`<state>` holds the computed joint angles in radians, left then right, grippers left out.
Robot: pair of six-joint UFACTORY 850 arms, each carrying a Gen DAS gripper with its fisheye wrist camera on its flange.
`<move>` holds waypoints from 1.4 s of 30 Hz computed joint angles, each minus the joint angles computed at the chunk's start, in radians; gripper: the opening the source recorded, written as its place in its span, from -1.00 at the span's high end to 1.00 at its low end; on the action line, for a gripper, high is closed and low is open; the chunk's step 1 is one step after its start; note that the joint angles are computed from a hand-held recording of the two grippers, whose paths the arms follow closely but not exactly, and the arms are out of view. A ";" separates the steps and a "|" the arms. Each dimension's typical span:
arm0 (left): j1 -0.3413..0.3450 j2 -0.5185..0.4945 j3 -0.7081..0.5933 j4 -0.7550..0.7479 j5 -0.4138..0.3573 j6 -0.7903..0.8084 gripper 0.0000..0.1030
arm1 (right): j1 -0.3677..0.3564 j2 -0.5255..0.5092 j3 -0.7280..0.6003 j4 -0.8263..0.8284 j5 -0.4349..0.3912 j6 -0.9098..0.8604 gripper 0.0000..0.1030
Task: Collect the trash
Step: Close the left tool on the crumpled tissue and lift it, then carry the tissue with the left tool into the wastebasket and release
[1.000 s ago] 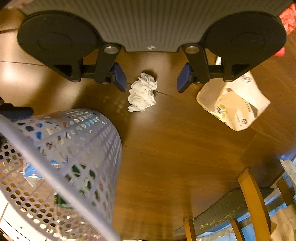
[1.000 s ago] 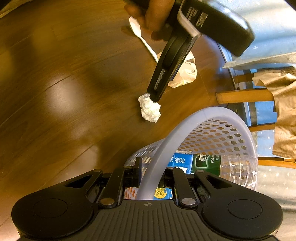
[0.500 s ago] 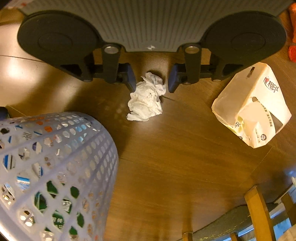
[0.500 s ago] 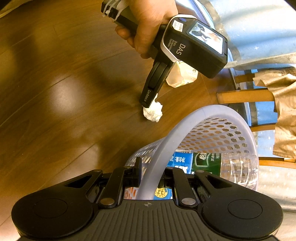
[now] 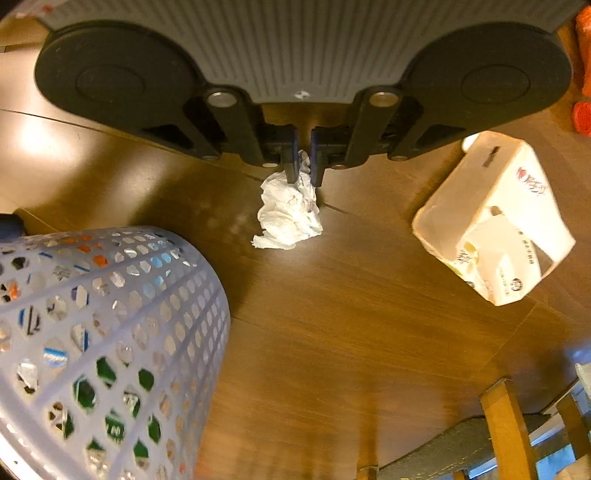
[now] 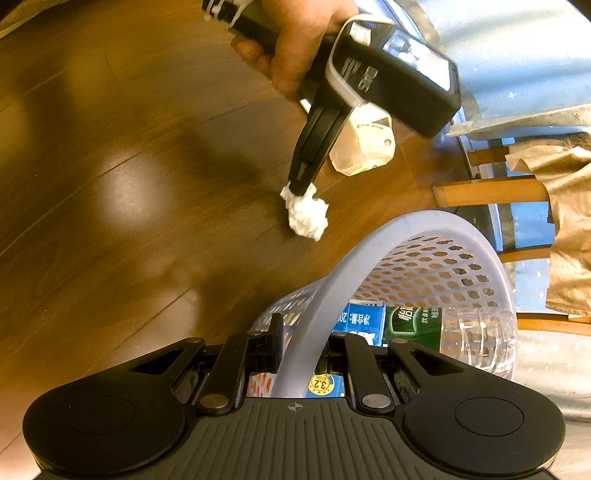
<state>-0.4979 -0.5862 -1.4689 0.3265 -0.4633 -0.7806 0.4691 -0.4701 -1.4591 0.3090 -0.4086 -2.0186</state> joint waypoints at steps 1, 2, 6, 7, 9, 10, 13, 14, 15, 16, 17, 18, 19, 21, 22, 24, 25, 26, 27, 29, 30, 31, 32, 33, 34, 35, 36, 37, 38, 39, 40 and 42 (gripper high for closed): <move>0.000 0.007 0.003 0.004 -0.006 0.001 0.95 | -0.001 0.003 0.004 0.004 0.001 -0.006 0.81; 0.000 0.016 0.008 0.006 -0.012 0.004 0.95 | 0.000 -0.001 -0.001 0.004 -0.001 -0.004 0.81; -0.001 0.066 0.031 0.013 -0.051 0.014 0.95 | 0.007 -0.009 -0.011 0.002 0.001 -0.013 0.81; -0.003 0.080 0.036 0.020 -0.063 0.017 0.95 | 0.007 -0.006 -0.005 0.010 0.004 -0.027 0.81; -0.007 0.110 0.044 0.029 -0.090 0.027 0.95 | 0.005 -0.008 -0.006 0.027 0.006 -0.056 0.81; -0.010 0.124 0.047 0.036 -0.104 0.029 0.95 | 0.004 -0.004 0.003 0.045 0.011 -0.087 0.81; -0.022 0.174 0.052 0.059 -0.150 0.025 0.95 | 0.000 -0.002 0.012 0.080 0.018 -0.151 0.81; -0.024 0.188 0.050 0.063 -0.165 0.030 0.95 | -0.001 -0.001 0.015 0.092 0.021 -0.174 0.81; -0.029 0.200 0.042 0.071 -0.183 0.034 0.95 | -0.002 0.000 0.019 0.108 0.023 -0.203 0.81; -0.034 0.213 0.040 0.080 -0.196 0.031 0.95 | -0.004 0.000 0.021 0.124 0.025 -0.237 0.81; -0.039 0.226 0.036 0.088 -0.208 0.025 0.95 | -0.004 -0.007 0.015 0.133 0.026 -0.258 0.81; -0.043 0.238 0.027 0.092 -0.221 0.024 0.95 | -0.005 -0.012 0.010 0.136 0.026 -0.273 0.81; -0.049 0.246 0.015 0.098 -0.236 0.022 0.95 | -0.005 -0.011 0.013 0.141 0.028 -0.289 0.81; -0.064 0.259 -0.012 0.111 -0.264 0.021 0.95 | -0.008 -0.007 0.023 0.161 0.034 -0.333 0.81; -0.067 0.261 -0.028 0.110 -0.273 0.025 0.95 | -0.009 -0.004 0.028 0.167 0.036 -0.345 0.81; -0.078 0.260 -0.067 0.115 -0.293 0.033 0.95 | -0.008 -0.010 0.023 0.175 0.038 -0.367 0.81; -0.085 0.256 -0.090 0.119 -0.302 0.036 0.95 | -0.008 -0.017 0.015 0.178 0.036 -0.378 0.82; -0.092 0.249 -0.116 0.118 -0.308 0.046 0.95 | -0.010 -0.016 0.020 0.194 0.038 -0.403 0.82; -0.096 0.238 -0.144 0.115 -0.314 0.057 0.95 | -0.012 -0.014 0.024 0.208 0.039 -0.423 0.82; -0.104 0.210 -0.201 0.111 -0.322 0.083 0.95 | -0.018 -0.007 0.040 0.246 0.042 -0.482 0.82; -0.108 0.189 -0.239 0.103 -0.325 0.100 0.95 | -0.019 -0.006 0.043 0.254 0.041 -0.496 0.82; -0.109 0.170 -0.269 0.094 -0.325 0.117 0.95 | -0.021 -0.004 0.046 0.260 0.039 -0.509 0.82; -0.111 0.148 -0.300 0.090 -0.327 0.133 0.94 | -0.019 -0.003 0.048 0.262 0.041 -0.514 0.82; -0.114 0.122 -0.332 0.092 -0.329 0.150 0.94 | -0.019 -0.002 0.051 0.263 0.041 -0.517 0.82; -0.115 0.100 -0.360 0.083 -0.332 0.170 0.94 | -0.021 -0.001 0.052 0.269 0.042 -0.525 0.82; -0.114 0.071 -0.394 0.057 -0.336 0.201 0.85 | -0.022 0.000 0.052 0.271 0.042 -0.527 0.83; -0.112 0.043 -0.426 0.033 -0.344 0.227 0.78 | -0.022 -0.002 0.049 0.267 0.041 -0.519 0.83; -0.114 0.022 -0.448 0.036 -0.350 0.229 0.70 | -0.022 -0.004 0.044 0.262 0.041 -0.509 0.83; -0.116 0.005 -0.465 0.037 -0.354 0.231 0.70 | -0.021 -0.005 0.040 0.253 0.039 -0.494 0.83; -0.116 -0.007 -0.474 0.037 -0.354 0.232 0.70 | -0.021 -0.007 0.036 0.246 0.037 -0.481 0.83; -0.119 -0.010 -0.475 0.049 -0.354 0.223 0.70 | -0.021 -0.008 0.033 0.241 0.035 -0.472 0.83; -0.126 -0.003 -0.463 0.080 -0.365 0.194 0.70 | -0.022 -0.007 0.032 0.239 0.034 -0.471 0.83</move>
<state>-0.6235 -0.5892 -1.9317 0.4070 -0.8280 -0.5869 0.4471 -0.4776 -1.4268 0.5477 -0.3744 -2.4898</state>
